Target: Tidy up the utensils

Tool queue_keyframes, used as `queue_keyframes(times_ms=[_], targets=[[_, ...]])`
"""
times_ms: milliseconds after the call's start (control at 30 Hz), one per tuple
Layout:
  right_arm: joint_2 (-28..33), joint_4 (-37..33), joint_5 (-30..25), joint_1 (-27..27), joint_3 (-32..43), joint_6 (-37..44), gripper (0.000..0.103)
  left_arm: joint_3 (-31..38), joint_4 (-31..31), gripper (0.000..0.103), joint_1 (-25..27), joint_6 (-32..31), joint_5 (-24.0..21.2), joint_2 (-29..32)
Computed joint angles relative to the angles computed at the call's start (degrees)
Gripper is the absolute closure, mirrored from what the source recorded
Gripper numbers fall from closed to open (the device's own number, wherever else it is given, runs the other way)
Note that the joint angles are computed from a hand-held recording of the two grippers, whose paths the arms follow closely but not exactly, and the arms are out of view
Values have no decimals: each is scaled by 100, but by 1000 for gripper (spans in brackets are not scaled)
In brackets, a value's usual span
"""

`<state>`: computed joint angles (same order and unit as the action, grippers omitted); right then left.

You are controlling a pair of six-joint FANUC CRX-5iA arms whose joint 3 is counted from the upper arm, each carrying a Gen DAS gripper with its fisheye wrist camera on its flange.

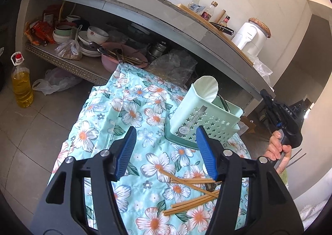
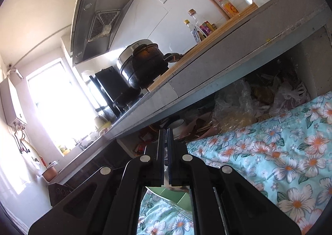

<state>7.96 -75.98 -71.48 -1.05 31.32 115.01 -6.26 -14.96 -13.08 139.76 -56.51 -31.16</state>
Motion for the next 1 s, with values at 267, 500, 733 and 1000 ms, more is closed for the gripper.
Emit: queue_keyframes(times_ms=[267, 500, 733, 1000], targets=[[-698, 823, -14, 13, -435, 23, 73, 53, 337, 23, -38, -294, 2, 321], [-560, 1823, -306, 644, 128, 84, 68, -34, 905, 19, 58, -621, 12, 563], [205, 3707, -894, 2013, 1343, -77, 53, 20, 506, 17, -111, -227, -136, 505], [904, 5656, -1276, 3184, 2020, -248, 53, -249, 698, 16, 161, -320, -102, 260]])
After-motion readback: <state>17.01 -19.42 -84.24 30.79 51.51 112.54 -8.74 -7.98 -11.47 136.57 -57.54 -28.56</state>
